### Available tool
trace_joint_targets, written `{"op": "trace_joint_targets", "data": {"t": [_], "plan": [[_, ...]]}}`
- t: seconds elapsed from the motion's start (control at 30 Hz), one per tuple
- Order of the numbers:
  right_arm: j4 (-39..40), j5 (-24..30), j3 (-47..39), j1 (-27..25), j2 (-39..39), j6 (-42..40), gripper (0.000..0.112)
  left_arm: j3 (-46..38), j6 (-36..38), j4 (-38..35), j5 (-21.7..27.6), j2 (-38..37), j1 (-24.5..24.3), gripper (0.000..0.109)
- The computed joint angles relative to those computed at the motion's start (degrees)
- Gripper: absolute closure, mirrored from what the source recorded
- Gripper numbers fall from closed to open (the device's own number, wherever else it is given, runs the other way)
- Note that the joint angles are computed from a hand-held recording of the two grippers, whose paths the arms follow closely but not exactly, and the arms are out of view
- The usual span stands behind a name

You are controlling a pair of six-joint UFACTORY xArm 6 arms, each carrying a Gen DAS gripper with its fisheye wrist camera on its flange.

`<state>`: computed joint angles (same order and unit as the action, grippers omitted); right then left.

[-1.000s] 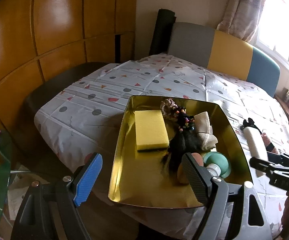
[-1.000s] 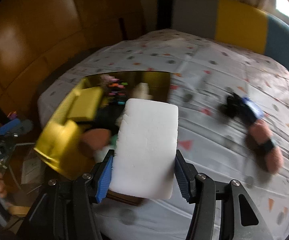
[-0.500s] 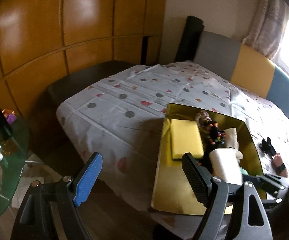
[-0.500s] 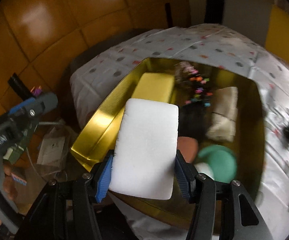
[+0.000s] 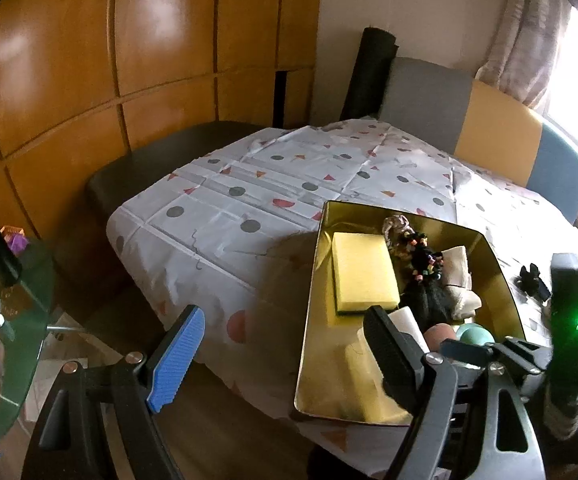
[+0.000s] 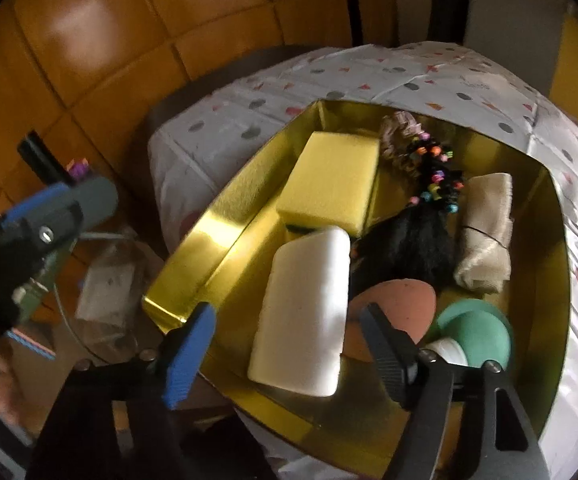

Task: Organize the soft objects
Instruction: 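Lower the white sponge into the tray and open the right gripper, then reach the left gripper to the black scrunchie beside the pink towel roll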

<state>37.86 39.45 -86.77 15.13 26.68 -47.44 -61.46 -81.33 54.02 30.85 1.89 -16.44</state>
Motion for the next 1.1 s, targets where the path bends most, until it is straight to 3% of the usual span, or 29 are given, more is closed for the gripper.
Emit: {"op": "trace_joint_targets", "data": {"t": [0.37,0.63,1.1], "plan": [[4.3,-7.5,6.4,-3.9,-5.4,-2.3,0.035,-1.2,1.1,0.7,0.0,0.2,-1.6,0.025],[4.3,-11.7,7.9,-9.8,-7.1,-3.0,0.033,-4.3,4.2,-0.5,0.4,2.5,-3.9,0.025],[-6.4,-20.6,4.9,-20.8,-3.2,3.9,0.031,-14.1,15.0,-5.5,0.2,10.6,-9.8,0.025]]}}
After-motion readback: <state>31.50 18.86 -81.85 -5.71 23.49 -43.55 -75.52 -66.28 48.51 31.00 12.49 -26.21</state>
